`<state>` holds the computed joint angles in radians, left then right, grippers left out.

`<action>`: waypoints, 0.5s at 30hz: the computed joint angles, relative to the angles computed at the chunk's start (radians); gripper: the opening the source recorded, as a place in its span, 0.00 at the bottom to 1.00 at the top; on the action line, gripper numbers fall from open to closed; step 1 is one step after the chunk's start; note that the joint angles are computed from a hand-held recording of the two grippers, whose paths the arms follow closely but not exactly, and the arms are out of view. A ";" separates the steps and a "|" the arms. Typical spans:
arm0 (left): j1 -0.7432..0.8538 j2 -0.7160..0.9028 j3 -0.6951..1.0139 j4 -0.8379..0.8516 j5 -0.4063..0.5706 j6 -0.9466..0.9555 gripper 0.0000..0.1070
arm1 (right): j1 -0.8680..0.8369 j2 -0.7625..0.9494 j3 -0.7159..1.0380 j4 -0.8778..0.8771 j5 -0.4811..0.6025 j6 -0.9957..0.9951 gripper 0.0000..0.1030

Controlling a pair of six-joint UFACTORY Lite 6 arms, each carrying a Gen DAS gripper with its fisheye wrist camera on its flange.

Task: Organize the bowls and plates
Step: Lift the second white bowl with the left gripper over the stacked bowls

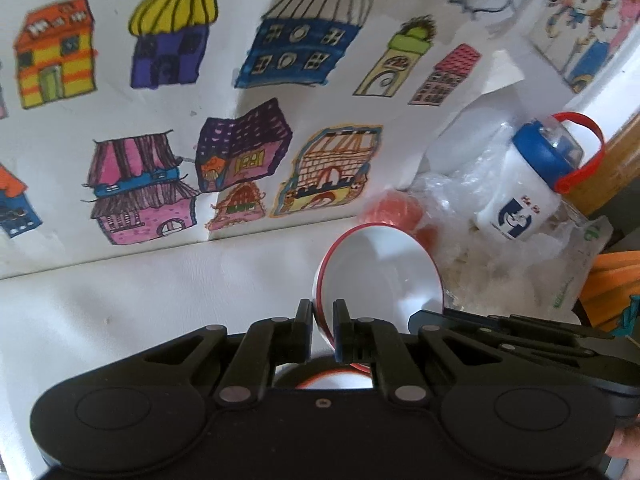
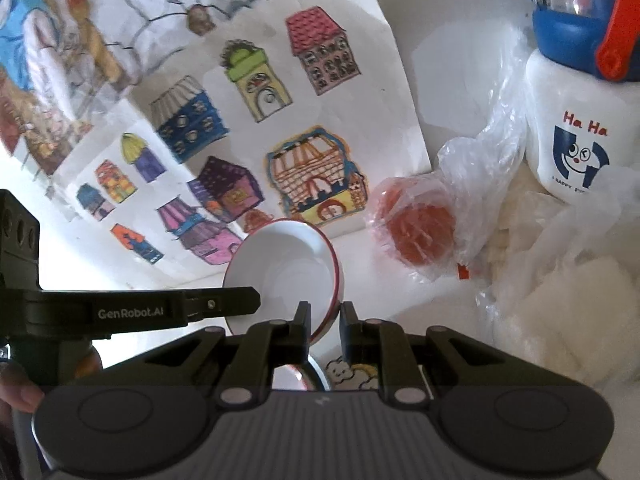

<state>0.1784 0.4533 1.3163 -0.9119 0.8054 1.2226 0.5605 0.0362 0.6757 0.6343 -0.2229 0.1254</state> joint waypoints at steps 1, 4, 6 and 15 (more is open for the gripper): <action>0.006 -0.025 -0.023 0.003 -0.001 0.004 0.09 | 0.015 -0.016 -0.006 0.060 0.003 -0.052 0.16; 0.037 -0.097 -0.084 0.013 0.013 0.023 0.09 | 0.068 -0.058 -0.020 0.270 0.002 -0.236 0.16; 0.052 -0.134 -0.119 0.015 0.019 0.031 0.09 | 0.109 -0.085 -0.026 0.427 -0.009 -0.376 0.16; 0.123 -0.274 -0.267 0.029 0.045 0.071 0.09 | 0.245 -0.151 -0.059 0.760 -0.073 -0.641 0.16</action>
<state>0.3012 0.1793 1.0498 -0.8831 0.8506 1.2939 0.8055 -0.1147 0.6162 1.3946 -0.2963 -0.5160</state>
